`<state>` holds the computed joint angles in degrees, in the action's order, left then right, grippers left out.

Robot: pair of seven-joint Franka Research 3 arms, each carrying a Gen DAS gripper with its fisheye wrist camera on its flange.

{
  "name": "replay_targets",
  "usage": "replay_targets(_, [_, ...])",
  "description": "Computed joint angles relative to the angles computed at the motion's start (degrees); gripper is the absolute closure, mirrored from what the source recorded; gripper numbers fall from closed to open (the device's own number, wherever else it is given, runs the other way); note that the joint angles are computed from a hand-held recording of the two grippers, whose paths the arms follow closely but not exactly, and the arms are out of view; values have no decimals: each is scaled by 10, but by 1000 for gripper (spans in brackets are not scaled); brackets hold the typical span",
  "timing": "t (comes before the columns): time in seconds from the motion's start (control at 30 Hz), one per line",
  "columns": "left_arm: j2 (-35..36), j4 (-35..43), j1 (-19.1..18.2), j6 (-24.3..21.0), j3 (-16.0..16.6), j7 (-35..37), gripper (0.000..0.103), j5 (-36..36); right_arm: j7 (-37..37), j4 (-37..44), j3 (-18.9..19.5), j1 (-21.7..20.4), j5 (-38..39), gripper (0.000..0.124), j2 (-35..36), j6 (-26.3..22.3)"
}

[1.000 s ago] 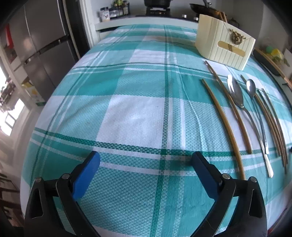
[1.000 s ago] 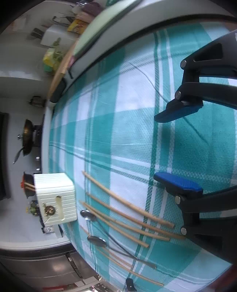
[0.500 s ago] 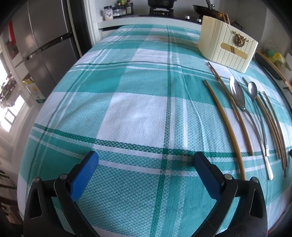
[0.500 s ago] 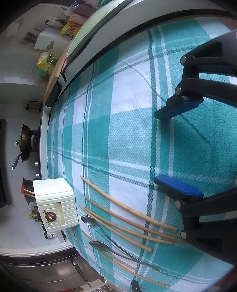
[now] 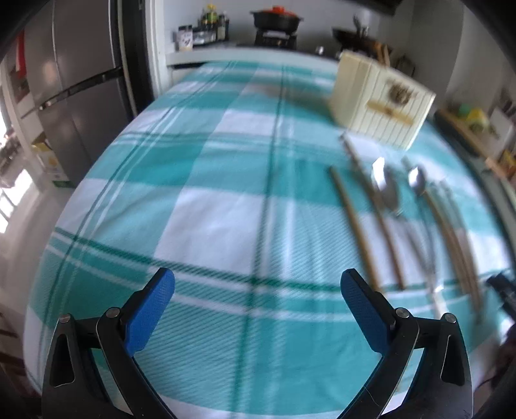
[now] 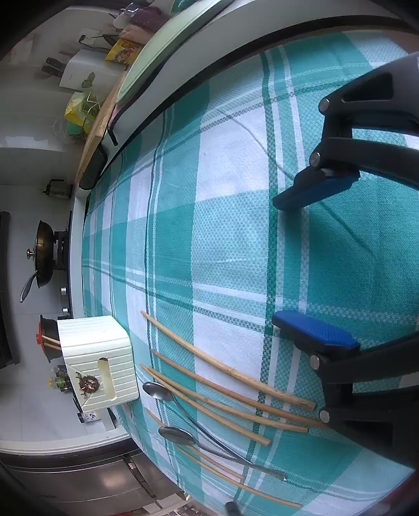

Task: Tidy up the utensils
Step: 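Move both open tools back toward the remaining chopsticks, then grasp a wooden chopstick with the right tool while the left tool grasps another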

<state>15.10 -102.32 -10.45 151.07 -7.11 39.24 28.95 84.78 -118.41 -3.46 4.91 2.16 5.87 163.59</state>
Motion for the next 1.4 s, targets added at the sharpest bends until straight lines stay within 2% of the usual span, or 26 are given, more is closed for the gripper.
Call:
replay_targets(0.1, [15,24,1,1,-10,25,1,-21,2,0,-1,0,-2,58,0,1])
replay_targets(0.27, [72,107,-22,-64,-15,70,1,-31,2,2,-1,0,-4,58,0,-6])
replay_targets(0.33, [93,138,-29,-86,-17,91,1,-37,4,14,0,-1,5,58,1,-26])
replay_targets(0.43, [111,165,-45,-121,-10,105,1,-30,-49,21,19,-11,93,58,-1,-19])
replay_targets(0.5, [121,178,-51,-140,-8,110,0,-30,-91,44,28,-12,134,58,8,-38])
replay_targets(0.57, [116,169,-51,-130,-4,103,0,-29,-133,71,39,-11,170,58,24,-57])
replay_targets(0.7, [114,167,-50,-131,-5,111,0,-30,-171,117,48,-3,206,71,52,-90])
replay_targets(0.77, [116,169,-49,-130,-5,113,0,-32,-158,142,40,9,180,76,70,-112])
replay_targets(0.83, [111,161,-43,-127,-8,123,0,-41,-139,159,31,19,147,93,84,-132])
replay_targets(0.87, [109,159,-39,-127,-9,129,0,-45,-129,169,26,24,128,95,92,-149])
replay_targets(0.93, [105,154,-32,-128,-12,146,0,-54,-110,161,16,36,85,105,88,-138])
replay_targets(1.03, [99,147,-23,-131,-10,159,0,-62,-86,167,8,35,54,105,87,-157])
replay_targets(1.2, [110,166,2,-142,-25,224,0,-107,-120,207,19,18,68,100,103,-218])
replay_targets(1.33, [159,251,16,-199,-44,330,1,-156,-149,298,24,7,79,100,151,-305])
replay_targets(1.4, [192,308,11,-230,-40,355,1,-167,-151,355,23,7,78,100,185,-342])
